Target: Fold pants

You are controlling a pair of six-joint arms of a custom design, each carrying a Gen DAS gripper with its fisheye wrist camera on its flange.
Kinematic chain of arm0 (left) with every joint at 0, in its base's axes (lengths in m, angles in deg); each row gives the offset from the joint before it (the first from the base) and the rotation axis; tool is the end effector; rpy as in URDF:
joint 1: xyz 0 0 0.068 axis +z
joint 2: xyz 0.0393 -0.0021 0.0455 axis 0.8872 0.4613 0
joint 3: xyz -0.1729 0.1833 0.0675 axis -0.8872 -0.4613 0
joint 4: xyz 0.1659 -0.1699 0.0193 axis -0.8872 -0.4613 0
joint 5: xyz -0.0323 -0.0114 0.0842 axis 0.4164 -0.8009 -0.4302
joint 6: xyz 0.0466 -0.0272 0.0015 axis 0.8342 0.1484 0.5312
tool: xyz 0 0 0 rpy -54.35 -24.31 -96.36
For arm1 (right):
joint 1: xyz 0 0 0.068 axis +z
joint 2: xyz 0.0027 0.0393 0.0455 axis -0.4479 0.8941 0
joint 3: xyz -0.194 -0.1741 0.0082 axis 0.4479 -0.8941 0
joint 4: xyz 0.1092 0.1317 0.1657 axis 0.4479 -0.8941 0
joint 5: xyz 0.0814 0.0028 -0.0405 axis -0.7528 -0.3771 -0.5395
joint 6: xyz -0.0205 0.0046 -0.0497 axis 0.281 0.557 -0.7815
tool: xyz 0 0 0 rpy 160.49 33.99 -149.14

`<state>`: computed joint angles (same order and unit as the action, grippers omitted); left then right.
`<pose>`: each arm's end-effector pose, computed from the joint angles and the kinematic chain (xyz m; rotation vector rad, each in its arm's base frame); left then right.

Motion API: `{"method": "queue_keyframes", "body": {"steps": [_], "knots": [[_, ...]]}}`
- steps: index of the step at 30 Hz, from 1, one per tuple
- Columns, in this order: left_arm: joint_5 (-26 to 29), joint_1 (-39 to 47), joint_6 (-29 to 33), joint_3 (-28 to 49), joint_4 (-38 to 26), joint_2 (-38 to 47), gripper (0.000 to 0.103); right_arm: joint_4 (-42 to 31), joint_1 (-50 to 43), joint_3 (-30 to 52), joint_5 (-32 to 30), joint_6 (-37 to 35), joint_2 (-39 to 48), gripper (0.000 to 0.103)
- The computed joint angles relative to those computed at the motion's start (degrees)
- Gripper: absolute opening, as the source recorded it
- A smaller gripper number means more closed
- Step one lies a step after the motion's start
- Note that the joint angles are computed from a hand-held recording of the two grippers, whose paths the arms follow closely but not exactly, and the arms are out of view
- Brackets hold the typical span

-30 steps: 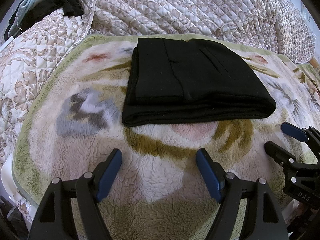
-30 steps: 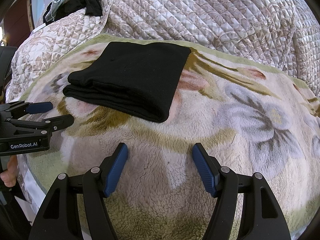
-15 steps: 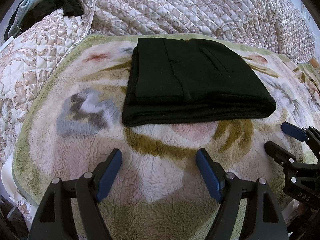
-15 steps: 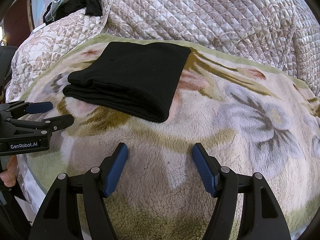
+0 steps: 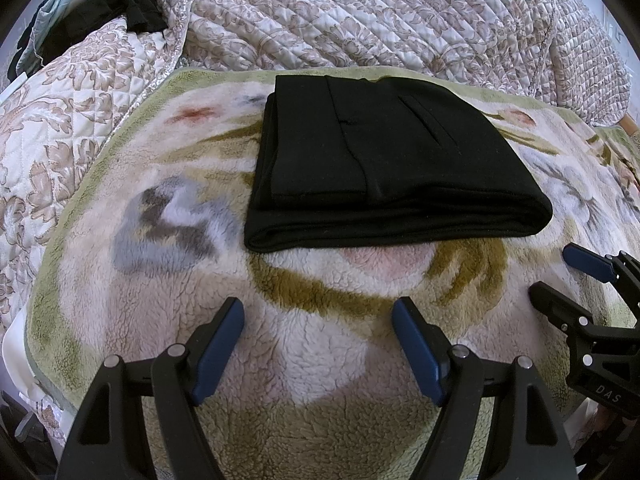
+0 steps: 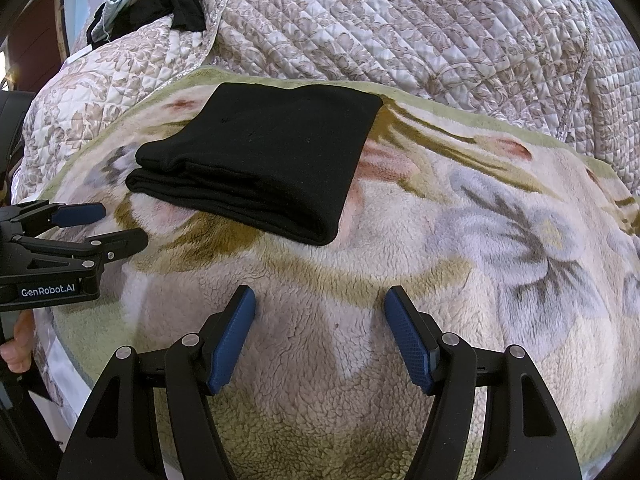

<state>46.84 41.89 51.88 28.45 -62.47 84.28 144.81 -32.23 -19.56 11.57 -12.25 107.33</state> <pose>0.2553 -0.0915 0.0960 0.2310 2.4889 -0.0495 0.2250 -0.0157 0.0570 -0.2988 2.2259 -0.0011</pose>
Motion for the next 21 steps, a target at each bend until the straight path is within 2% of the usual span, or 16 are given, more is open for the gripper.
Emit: {"method": "queue_keyframes", "body": {"steps": [21], "knots": [[0.2,0.2,0.2,-0.1,0.1,0.1,0.079,-1.4,-0.2,0.7,-0.6,-0.7,-0.4,0.069]]}}
